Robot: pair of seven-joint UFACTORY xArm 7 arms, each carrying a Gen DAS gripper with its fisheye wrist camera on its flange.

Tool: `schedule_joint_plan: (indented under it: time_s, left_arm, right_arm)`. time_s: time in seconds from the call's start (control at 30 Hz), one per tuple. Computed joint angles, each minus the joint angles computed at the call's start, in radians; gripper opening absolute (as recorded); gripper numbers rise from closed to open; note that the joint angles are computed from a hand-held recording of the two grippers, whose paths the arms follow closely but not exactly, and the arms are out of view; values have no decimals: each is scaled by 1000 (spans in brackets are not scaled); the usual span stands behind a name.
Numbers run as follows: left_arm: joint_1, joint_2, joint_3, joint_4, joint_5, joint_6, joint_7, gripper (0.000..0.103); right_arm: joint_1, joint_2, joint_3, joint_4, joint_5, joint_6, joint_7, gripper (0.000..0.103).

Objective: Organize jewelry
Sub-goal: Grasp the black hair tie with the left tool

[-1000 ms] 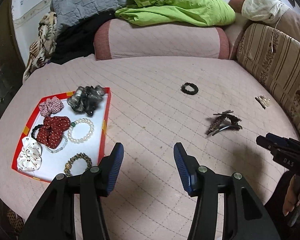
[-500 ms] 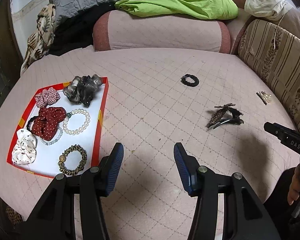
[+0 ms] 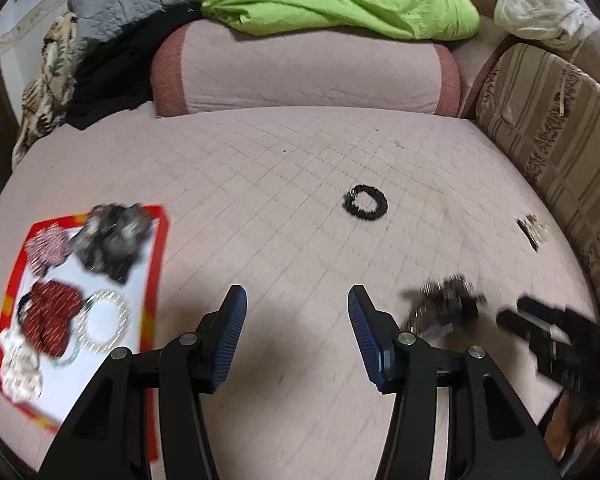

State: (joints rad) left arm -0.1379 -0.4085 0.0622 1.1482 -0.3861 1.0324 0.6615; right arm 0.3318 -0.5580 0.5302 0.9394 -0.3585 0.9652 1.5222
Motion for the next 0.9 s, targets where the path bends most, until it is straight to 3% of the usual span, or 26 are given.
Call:
schedule_joint_plan:
  time_s: [0.17,0.43,0.7,0.83,0.87,0.9]
  left_arm:
    - [-16,162,-66,106,29,3,-95,52]
    - [-58,367,-144,258,70,-14,-131,52]
    - [-91,521,-187,364,141,-25,-151,52]
    - [-103,522,-198,341,155,-82,-146,51]
    - [-104,518,-200,334,156,-91,-138,44]
    - [-105,509,-201,322,155,-101,-130,26]
  right_arm:
    - [22,16,-55,-30,24,-58,-82,63]
    - [31,62,-123,-55,56,-162,-259,63]
    - [18,79,-145,-102,81,-284,-319,63]
    - [26,84,-164,-129,121,-359,-347,63]
    - [27,86,-166,-132,130,-373,-352,63]
    - [28,88,-168,-137,140,-388,-358,61]
